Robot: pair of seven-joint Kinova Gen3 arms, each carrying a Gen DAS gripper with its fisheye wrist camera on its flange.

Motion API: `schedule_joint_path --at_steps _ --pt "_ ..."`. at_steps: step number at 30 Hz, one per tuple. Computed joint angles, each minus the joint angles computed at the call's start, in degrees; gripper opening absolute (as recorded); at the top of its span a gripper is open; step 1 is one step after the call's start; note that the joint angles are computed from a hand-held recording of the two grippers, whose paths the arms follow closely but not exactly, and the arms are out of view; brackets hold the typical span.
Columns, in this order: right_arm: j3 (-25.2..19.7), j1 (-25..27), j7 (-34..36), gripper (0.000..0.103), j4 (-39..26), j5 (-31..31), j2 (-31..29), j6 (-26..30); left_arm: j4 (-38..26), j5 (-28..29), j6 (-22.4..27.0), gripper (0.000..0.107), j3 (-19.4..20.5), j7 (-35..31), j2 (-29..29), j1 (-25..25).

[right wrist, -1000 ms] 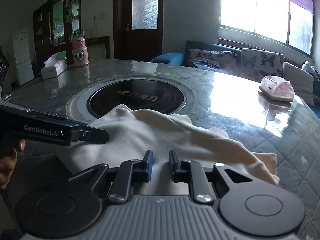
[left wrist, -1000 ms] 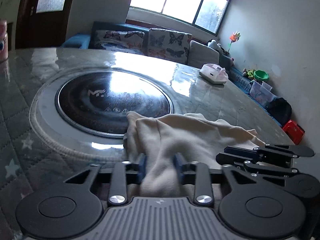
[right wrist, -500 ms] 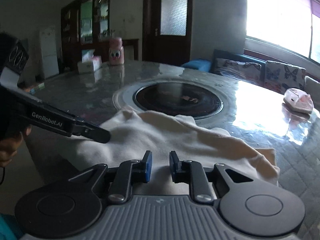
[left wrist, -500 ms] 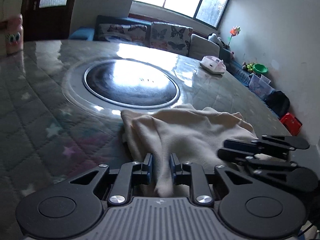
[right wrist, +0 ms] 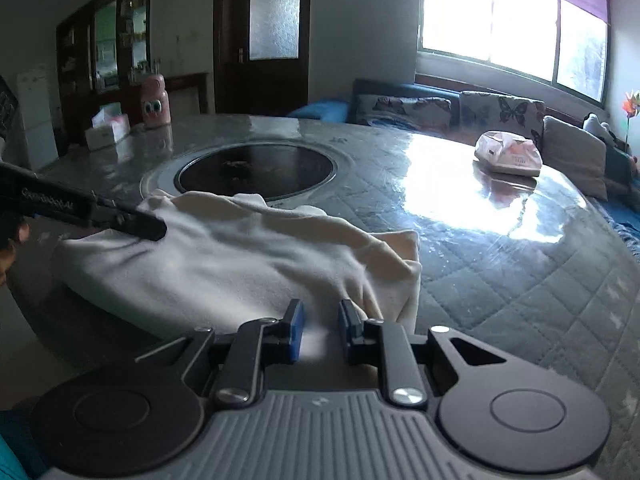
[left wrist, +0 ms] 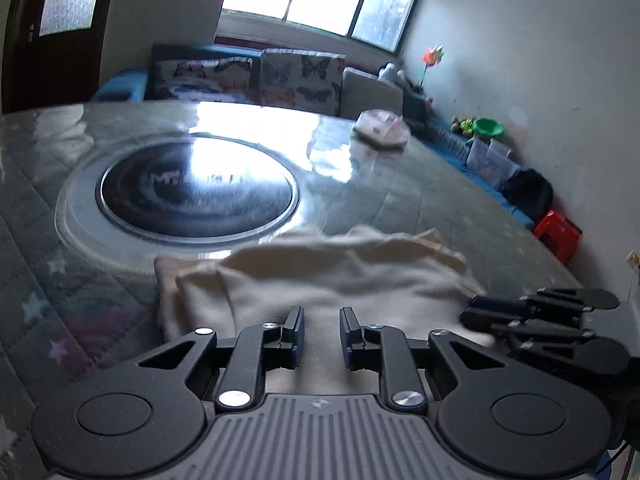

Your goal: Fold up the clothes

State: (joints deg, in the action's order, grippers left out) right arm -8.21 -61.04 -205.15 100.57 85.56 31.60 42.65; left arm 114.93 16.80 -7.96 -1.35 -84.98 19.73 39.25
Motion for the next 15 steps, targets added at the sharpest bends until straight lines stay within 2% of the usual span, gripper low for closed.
schedule_joint_path --at_steps 2,5,8,12,15 --pt "-0.1 0.5 0.4 0.018 0.2 0.3 -0.8 -0.9 0.2 0.3 -0.2 0.021 -0.7 -0.4 -0.1 0.7" --pt "0.0 1.2 -1.3 0.018 0.5 3.7 -1.5 -1.6 -0.1 1.5 0.3 0.022 -2.4 -1.0 -0.2 2.2" --pt "-0.4 2.9 0.7 0.018 -1.2 4.3 -0.5 -2.2 0.0 3.2 0.3 0.023 -4.8 -1.7 -0.2 4.4" --pt "0.3 5.1 4.6 0.018 -4.4 1.4 2.0 -5.3 0.0 6.7 1.3 0.037 -10.0 -3.2 -0.1 9.0" --pt "1.8 4.2 5.6 0.018 -4.6 0.3 2.6 -5.4 0.5 7.4 1.7 0.038 -10.2 -2.7 -0.5 8.7"
